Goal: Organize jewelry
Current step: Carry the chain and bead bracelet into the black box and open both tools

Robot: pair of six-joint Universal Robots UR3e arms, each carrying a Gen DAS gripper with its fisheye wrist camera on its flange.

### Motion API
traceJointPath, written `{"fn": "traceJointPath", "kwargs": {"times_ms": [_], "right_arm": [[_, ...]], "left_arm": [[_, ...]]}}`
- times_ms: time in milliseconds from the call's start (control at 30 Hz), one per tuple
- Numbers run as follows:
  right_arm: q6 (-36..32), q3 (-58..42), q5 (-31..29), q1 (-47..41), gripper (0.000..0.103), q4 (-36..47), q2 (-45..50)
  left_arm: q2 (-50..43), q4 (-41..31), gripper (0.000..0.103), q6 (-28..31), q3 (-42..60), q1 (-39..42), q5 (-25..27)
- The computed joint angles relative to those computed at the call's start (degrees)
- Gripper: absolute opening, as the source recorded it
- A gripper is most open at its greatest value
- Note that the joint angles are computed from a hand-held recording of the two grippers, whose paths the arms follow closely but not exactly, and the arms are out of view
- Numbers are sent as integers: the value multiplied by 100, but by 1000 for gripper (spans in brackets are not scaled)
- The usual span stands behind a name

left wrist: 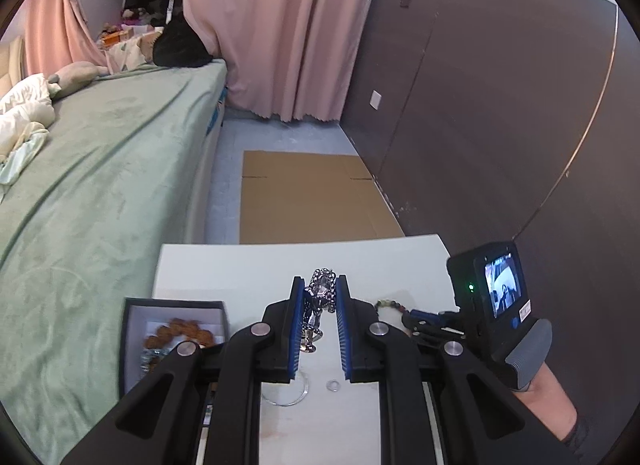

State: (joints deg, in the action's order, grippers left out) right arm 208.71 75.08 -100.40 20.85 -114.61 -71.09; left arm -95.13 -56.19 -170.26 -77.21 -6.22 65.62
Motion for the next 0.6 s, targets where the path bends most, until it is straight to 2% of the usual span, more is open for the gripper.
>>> {"fn": "traceJointPath", "kwargs": {"times_ms": [300,600], "right_arm": [[170,557,630,-294,8,-958,-755],[280,464,832,-135,8,-1520,-1070]], "left_arm": [[424,-586,13,282,343,778,-283],[663,-997,13,561,410,1447,-523]]}}
